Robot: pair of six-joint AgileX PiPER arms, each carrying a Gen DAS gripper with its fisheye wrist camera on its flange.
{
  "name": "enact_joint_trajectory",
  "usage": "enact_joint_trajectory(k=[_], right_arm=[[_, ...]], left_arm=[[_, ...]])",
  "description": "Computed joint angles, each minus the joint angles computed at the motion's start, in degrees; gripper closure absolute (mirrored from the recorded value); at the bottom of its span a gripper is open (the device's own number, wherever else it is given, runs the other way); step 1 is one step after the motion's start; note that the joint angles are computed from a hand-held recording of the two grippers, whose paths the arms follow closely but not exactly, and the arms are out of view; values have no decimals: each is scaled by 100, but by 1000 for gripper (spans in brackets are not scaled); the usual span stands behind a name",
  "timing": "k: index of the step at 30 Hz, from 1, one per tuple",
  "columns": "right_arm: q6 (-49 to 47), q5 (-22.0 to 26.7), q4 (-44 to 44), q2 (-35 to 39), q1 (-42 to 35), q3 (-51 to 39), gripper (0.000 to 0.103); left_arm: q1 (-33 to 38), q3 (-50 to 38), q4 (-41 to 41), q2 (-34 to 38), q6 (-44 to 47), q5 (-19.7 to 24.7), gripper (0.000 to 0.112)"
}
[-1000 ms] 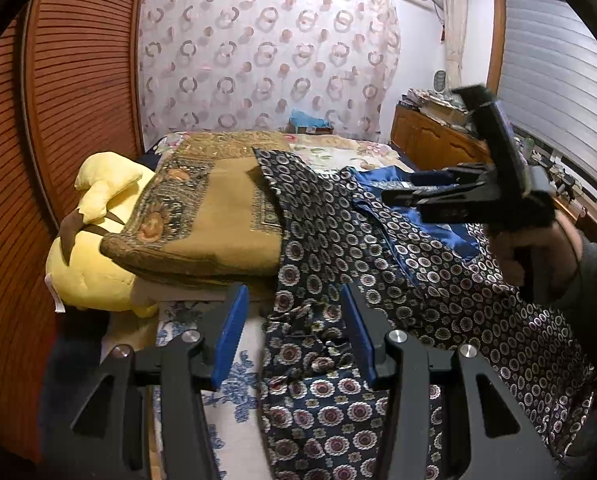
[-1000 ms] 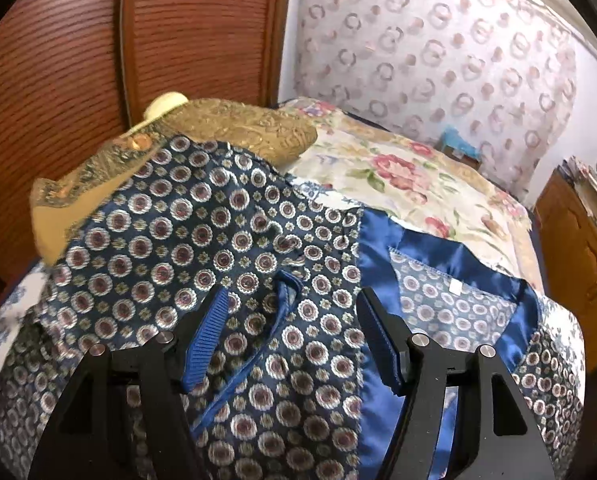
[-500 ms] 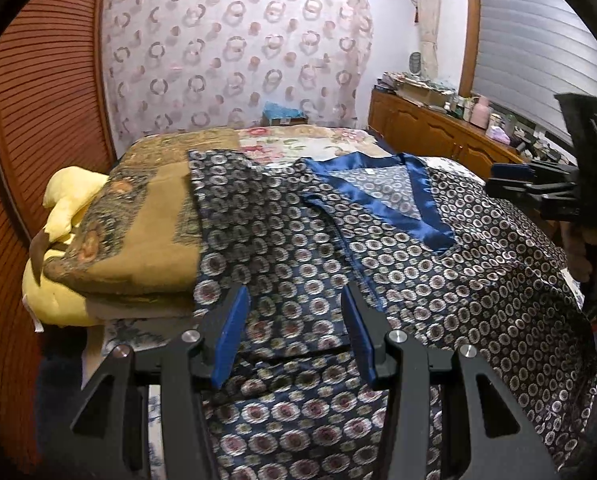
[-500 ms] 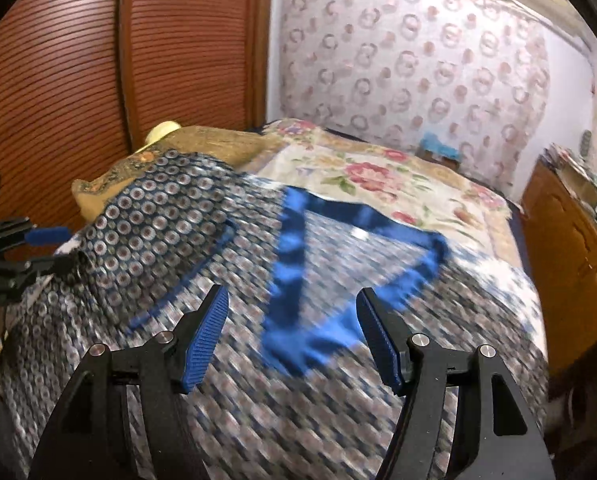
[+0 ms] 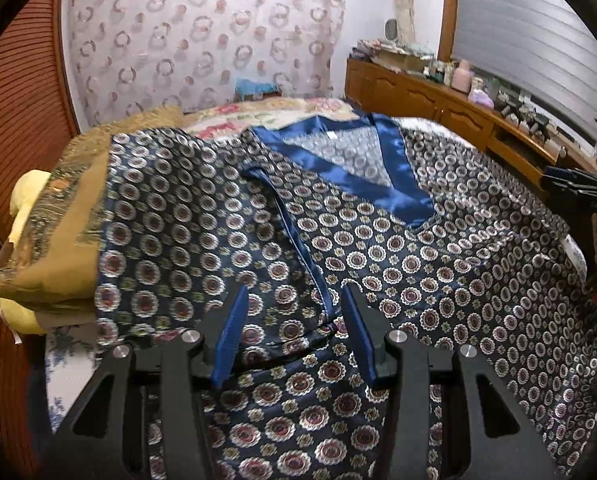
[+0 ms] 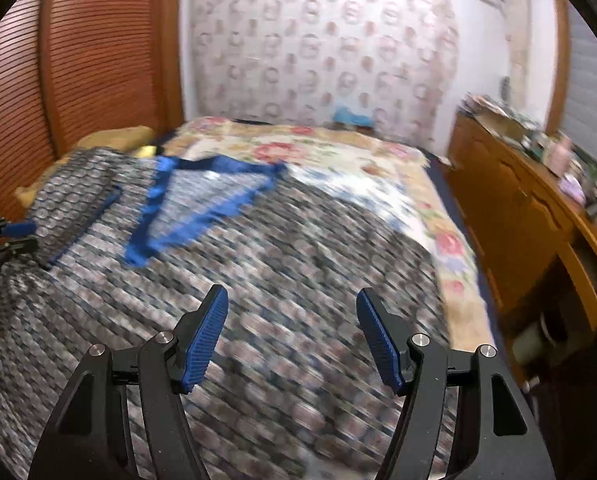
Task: Fold small clothes
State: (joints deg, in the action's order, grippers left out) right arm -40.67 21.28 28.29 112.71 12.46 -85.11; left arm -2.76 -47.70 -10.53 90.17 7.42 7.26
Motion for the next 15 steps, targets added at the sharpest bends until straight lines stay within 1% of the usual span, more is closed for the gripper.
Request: enact_joint_trajectory(k=[1, 3, 5, 8, 11, 15], right_arm=[[21, -48, -39, 2, -114, 71, 35], [392, -276, -484, 16, -342, 266, 35], [240, -181, -231, 67, -661, 315, 35], [323, -141, -281, 92, -939, 358, 35], [-132, 119, 234, 136, -1208, 348, 35], [-738, 396, 845, 136, -1455, 448, 35]], left_arm=[[-11, -66, -4, 83, -18, 40, 65], [-28, -136, 145, 182, -206, 57, 65], [-32, -228, 176, 292, -278, 120, 65], [-35, -384, 453, 463, -581, 245, 65], [-68, -540, 834, 635, -967, 350, 65], [-83, -659, 1107, 755, -1238, 436, 65]])
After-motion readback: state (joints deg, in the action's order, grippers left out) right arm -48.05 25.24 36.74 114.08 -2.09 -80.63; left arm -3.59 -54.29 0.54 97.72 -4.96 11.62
